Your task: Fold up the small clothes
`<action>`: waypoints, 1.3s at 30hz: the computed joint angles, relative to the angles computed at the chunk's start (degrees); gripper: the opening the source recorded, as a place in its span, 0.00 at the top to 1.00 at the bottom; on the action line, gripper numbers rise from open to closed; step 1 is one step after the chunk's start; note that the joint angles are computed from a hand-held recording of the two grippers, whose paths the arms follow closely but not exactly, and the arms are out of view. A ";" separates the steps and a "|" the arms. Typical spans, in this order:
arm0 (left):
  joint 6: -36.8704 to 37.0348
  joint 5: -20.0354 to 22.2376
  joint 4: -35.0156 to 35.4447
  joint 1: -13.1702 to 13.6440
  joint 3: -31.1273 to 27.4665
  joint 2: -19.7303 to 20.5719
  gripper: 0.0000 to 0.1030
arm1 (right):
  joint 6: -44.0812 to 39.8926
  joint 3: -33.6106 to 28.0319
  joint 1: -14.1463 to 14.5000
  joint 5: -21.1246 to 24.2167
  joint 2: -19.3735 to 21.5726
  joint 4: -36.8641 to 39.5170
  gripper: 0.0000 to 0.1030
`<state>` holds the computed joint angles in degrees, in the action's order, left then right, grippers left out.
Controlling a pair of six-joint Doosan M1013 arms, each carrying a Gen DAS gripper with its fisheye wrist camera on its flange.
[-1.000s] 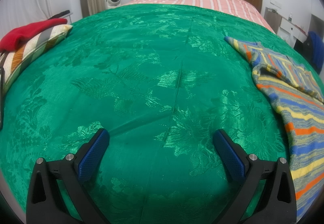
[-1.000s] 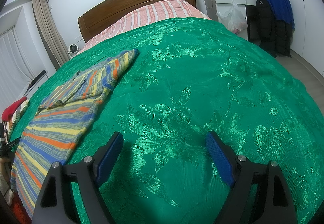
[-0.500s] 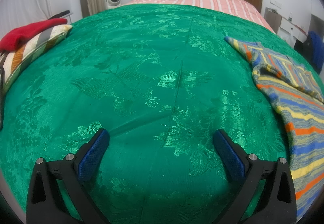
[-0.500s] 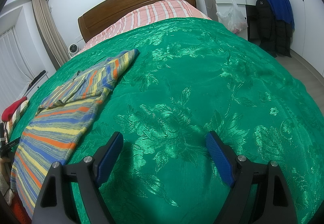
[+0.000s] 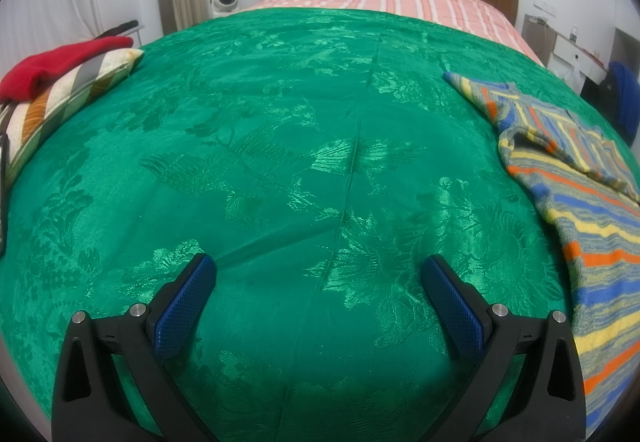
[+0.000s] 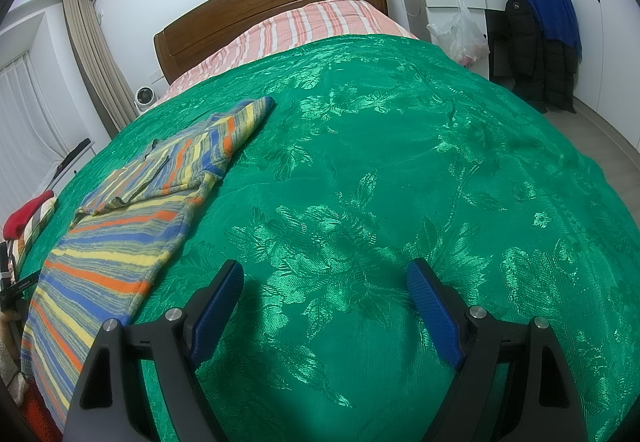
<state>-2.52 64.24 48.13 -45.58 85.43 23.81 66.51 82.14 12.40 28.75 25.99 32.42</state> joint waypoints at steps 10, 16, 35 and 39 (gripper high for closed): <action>1.46 -0.82 -6.72 0.79 -0.48 -1.77 0.06 | 3.50 -1.28 0.15 2.21 0.40 -3.61 0.19; 4.25 -14.46 -15.82 -1.76 3.72 -8.10 0.09 | 2.32 -5.55 -0.39 18.82 -1.87 -2.02 0.19; 31.50 -10.06 -42.31 -3.68 -2.75 -4.26 0.96 | 2.13 1.95 3.04 42.49 -5.83 1.71 0.95; 31.65 -18.26 -44.82 -0.12 -1.71 -6.61 0.96 | 2.79 -0.10 0.28 39.64 -5.87 10.85 0.95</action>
